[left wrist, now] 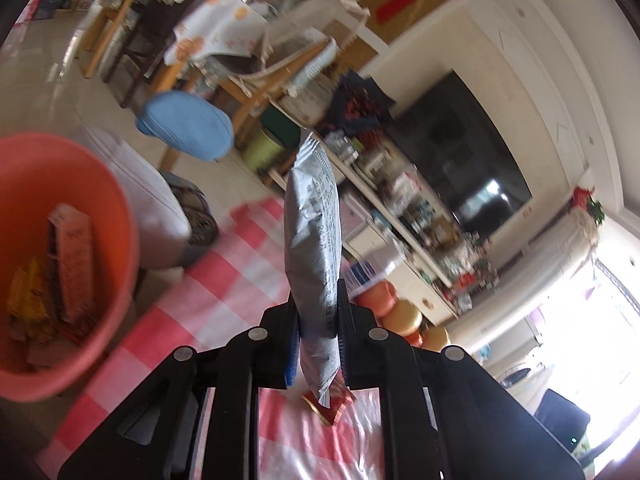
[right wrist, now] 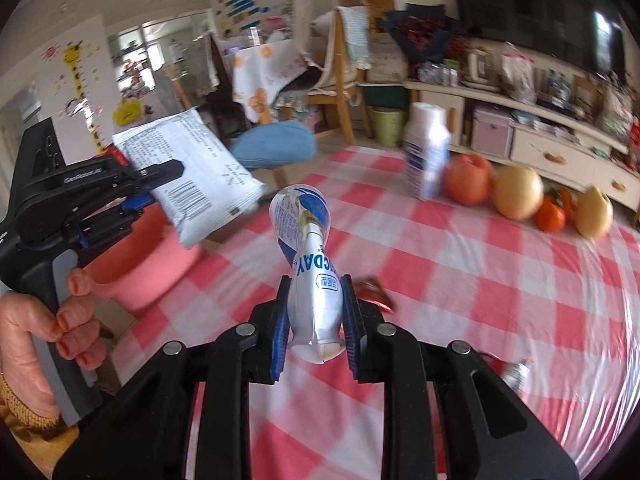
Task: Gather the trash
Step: 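Carry both tools over the pink bucket and open them to drop the items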
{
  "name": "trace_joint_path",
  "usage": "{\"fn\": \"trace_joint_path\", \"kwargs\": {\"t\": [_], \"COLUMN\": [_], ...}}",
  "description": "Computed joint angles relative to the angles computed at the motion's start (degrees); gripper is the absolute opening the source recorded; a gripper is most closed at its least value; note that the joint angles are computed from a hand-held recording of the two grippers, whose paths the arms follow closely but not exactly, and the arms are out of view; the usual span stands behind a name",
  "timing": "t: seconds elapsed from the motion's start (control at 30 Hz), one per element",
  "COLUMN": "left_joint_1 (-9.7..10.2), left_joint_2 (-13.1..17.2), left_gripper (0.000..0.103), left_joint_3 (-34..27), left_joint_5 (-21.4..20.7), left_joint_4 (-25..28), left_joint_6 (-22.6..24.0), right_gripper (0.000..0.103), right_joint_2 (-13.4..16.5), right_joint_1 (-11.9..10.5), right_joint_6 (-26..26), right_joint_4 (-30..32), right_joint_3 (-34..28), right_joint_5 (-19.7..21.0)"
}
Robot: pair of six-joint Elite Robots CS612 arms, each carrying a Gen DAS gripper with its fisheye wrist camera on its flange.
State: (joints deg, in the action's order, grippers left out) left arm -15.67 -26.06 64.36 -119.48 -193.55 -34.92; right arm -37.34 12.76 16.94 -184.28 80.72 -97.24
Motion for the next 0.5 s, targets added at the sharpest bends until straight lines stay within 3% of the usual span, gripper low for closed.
{"fn": "trace_joint_path", "kwargs": {"t": [0.23, 0.5], "left_joint_1": [2.44, 4.47], "left_joint_2": [-0.5, -0.6], "left_gripper": [0.017, 0.017], "left_joint_3": [0.5, 0.8], "left_joint_5": [5.9, 12.3], "left_joint_4": [-2.5, -2.3], "left_joint_6": [-3.8, -7.4], "right_gripper": [0.025, 0.025], "right_joint_2": [3.4, 9.4], "right_joint_1": [2.2, 4.2], "right_joint_6": [-3.9, -6.9], "right_joint_4": [4.5, 12.2], "right_joint_3": [-8.7, -21.3], "right_joint_5": [2.4, 6.3]}}
